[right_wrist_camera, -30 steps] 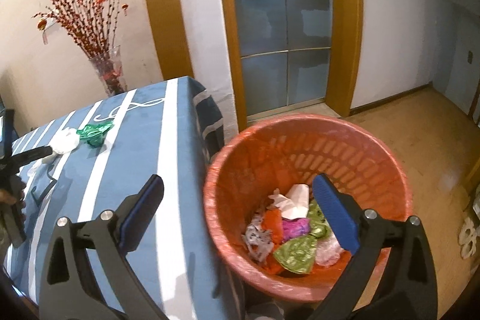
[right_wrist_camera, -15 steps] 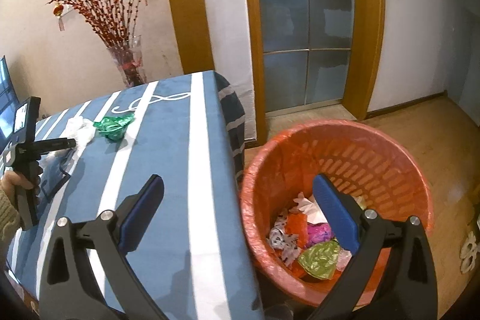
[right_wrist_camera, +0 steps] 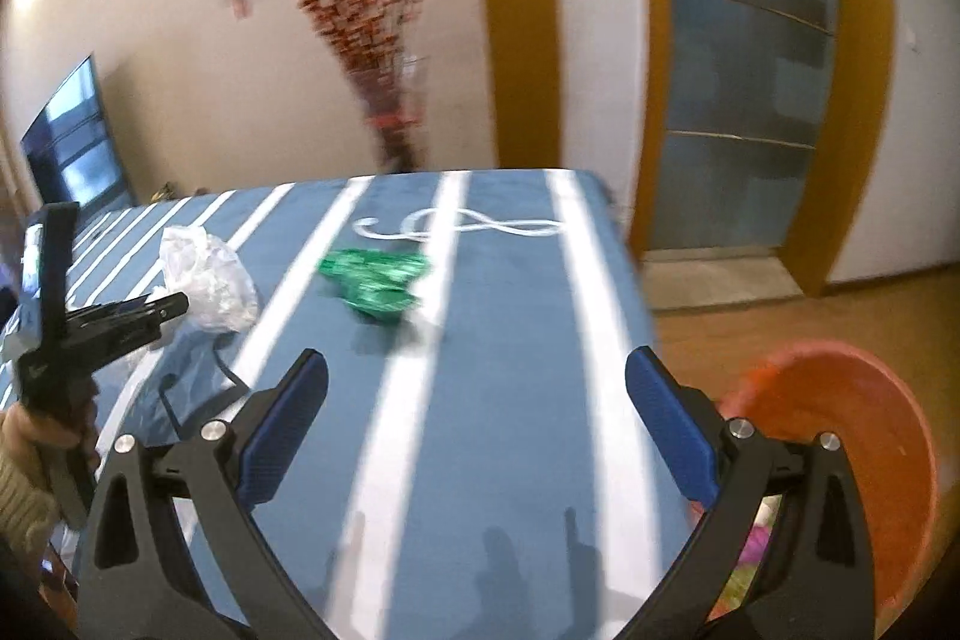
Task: Collect trash
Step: 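Grasp the clear plastic bag with the left tool while the right tool grasps the green foil bag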
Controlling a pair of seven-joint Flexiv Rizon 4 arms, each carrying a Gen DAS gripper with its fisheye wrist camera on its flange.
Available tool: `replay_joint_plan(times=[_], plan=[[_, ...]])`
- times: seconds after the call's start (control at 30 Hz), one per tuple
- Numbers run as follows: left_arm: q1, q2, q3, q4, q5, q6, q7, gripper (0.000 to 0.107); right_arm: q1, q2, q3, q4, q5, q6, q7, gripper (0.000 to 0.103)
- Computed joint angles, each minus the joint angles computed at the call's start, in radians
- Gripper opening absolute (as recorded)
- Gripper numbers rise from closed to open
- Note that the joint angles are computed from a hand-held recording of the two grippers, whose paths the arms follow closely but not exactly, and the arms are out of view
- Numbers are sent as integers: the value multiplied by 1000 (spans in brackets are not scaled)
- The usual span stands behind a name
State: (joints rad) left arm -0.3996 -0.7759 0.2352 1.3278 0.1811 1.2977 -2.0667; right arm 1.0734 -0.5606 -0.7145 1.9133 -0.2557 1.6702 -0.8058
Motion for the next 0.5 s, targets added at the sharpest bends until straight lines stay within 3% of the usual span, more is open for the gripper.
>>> replay_joint_plan(times=[0.17,0.23,0.27,0.37,0.43,0.5], plan=[[20,27,0,48,-10,43,-12,36,-196,-108,221,-244,-66,-97,3,96],[25,24,4,49,-15,51,-9,36,-284,-161,330,-361,-93,-161,-14,89],[40,22,-13,50,-27,52,4,36,-337,-191,397,-426,-121,-208,-22,87],[104,26,-99,90,-81,111,65,37,-396,-226,485,-498,-131,-279,-46,83],[111,23,-114,99,-104,137,103,43,-414,-235,506,-509,-150,-283,-32,83],[88,5,-88,74,-120,135,120,63,-436,-246,537,-529,-171,-301,-30,83]])
